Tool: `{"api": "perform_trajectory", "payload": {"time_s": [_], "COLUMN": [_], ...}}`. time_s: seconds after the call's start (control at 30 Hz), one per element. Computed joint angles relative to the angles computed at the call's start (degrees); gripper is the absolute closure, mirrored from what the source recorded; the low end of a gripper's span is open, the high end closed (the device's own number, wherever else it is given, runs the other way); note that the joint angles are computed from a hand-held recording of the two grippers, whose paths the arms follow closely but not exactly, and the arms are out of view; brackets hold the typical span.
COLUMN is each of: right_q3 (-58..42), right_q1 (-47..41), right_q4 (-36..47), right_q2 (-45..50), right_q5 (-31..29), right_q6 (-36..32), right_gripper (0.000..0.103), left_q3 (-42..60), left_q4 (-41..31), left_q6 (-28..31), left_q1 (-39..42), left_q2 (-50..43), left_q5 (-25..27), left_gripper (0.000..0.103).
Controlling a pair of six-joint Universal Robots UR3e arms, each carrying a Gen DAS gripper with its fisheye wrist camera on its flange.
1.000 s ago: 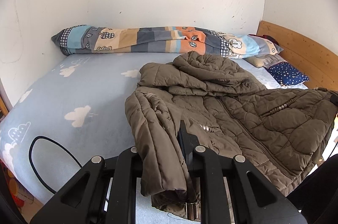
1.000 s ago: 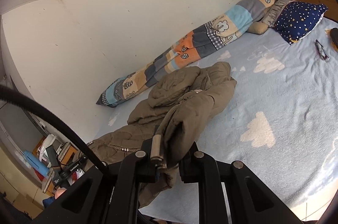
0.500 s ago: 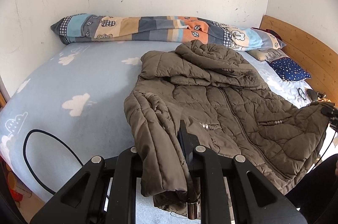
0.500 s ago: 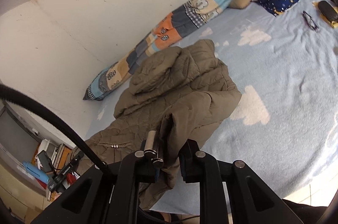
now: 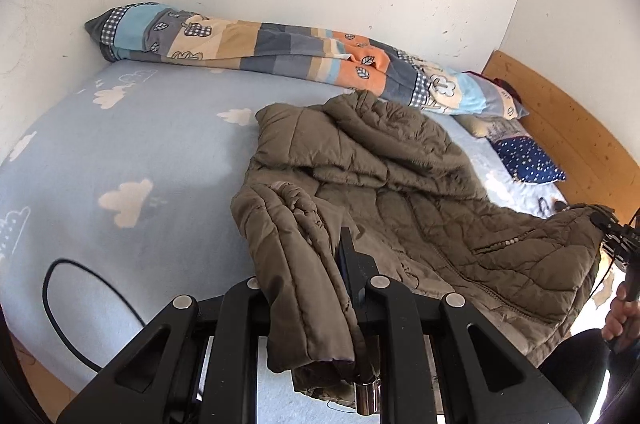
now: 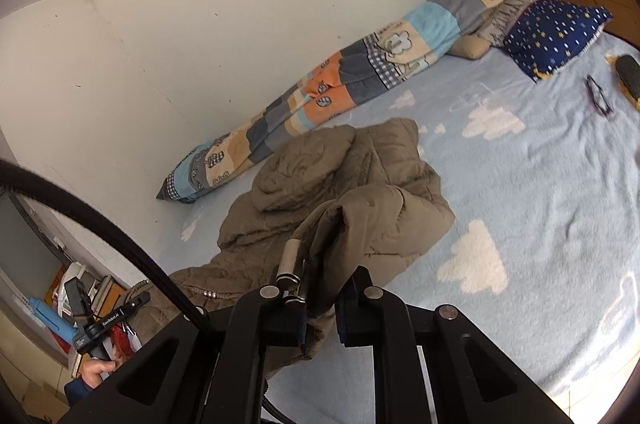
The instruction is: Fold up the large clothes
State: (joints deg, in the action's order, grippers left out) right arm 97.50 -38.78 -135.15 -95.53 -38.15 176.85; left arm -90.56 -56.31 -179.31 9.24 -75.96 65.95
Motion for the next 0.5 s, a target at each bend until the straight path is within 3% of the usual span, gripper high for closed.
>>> {"api": "perform_trajectory", "payload": {"time_s": [0.3, 0.5], "right_q3": [-18.7, -40.2], "right_q1": [5.0, 8.8], "right_q4": [-4.4, -0.4], "right_q2": [12.8, 26.5], "right_q5": [-3.2, -7.2], "right_q6": [6.4, 9.2], "right_gripper": [0.092, 0.092], "left_q3": [19.5, 40.4], "left_q4": [-7.6, -14.3], "left_q6": [-1.7, -4.1], "left_q1": [0.4, -1.2], "left_q2": [-12.6, -26.3], "left_q5": [-2.9, -2.6], "left_gripper": [0.086, 0.085]}}
